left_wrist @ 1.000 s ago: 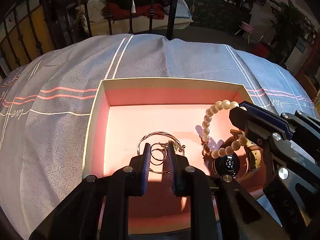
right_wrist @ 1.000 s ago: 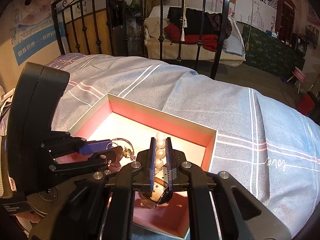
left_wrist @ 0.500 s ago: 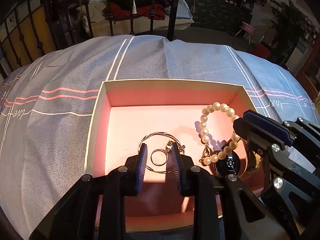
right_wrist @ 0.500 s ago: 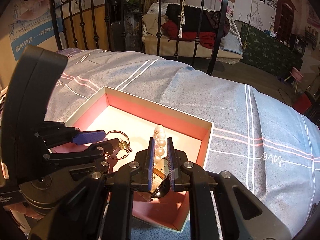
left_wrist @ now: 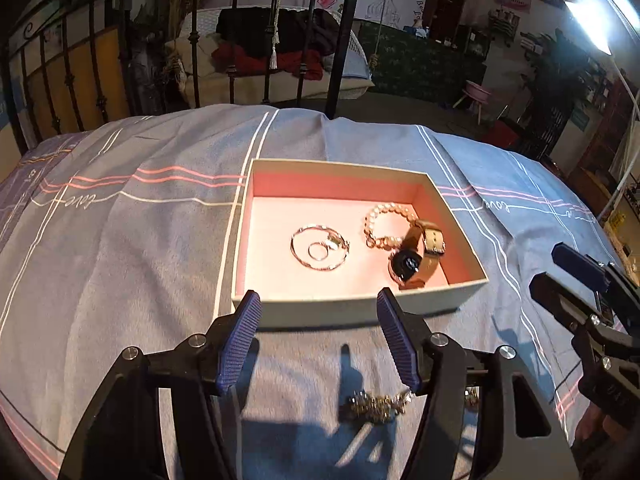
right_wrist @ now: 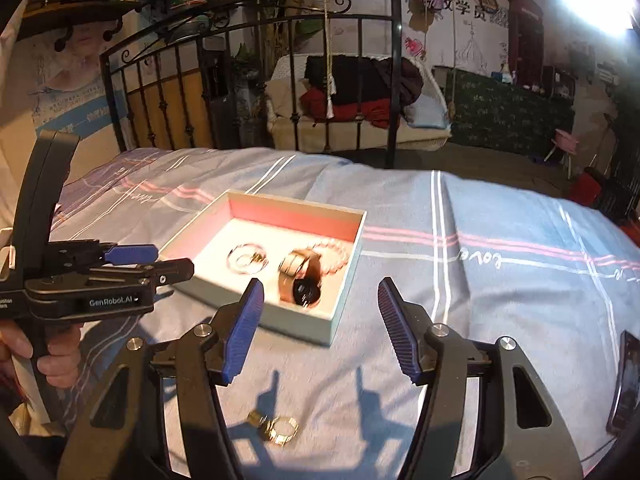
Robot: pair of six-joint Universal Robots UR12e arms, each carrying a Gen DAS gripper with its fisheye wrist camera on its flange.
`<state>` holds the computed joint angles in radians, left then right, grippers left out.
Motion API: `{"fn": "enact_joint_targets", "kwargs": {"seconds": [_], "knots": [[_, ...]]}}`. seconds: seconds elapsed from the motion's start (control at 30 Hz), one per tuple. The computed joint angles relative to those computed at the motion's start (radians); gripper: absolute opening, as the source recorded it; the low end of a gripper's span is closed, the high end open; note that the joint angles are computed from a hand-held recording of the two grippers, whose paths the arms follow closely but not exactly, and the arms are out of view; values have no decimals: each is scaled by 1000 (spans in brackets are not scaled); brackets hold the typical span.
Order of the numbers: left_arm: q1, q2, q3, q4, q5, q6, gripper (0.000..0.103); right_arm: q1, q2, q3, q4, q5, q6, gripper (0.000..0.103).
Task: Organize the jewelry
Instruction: 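Move both tools back toward the gold chain and gold ring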
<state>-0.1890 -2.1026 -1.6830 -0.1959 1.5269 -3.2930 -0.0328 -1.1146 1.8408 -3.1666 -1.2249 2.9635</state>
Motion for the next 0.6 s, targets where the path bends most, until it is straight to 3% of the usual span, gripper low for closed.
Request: {"fn": "enact_joint_targets", "kwargs": {"seconds": [0.1, 0.27, 0.37, 0.6], "knots": [[-4, 21, -66, 28, -14, 0, 59, -14, -25, 56, 58, 50, -33, 46], [-26, 31, -118, 48, -3, 64, 59, -11, -37, 107, 104, 54, -57, 45], [-41, 19, -111, 46, 43, 108, 58, -9, -34, 113, 114, 54, -51, 45], [-24, 11, -101, 52, 41, 102, 57, -4, -32, 124, 100, 62, -51, 45]]}}
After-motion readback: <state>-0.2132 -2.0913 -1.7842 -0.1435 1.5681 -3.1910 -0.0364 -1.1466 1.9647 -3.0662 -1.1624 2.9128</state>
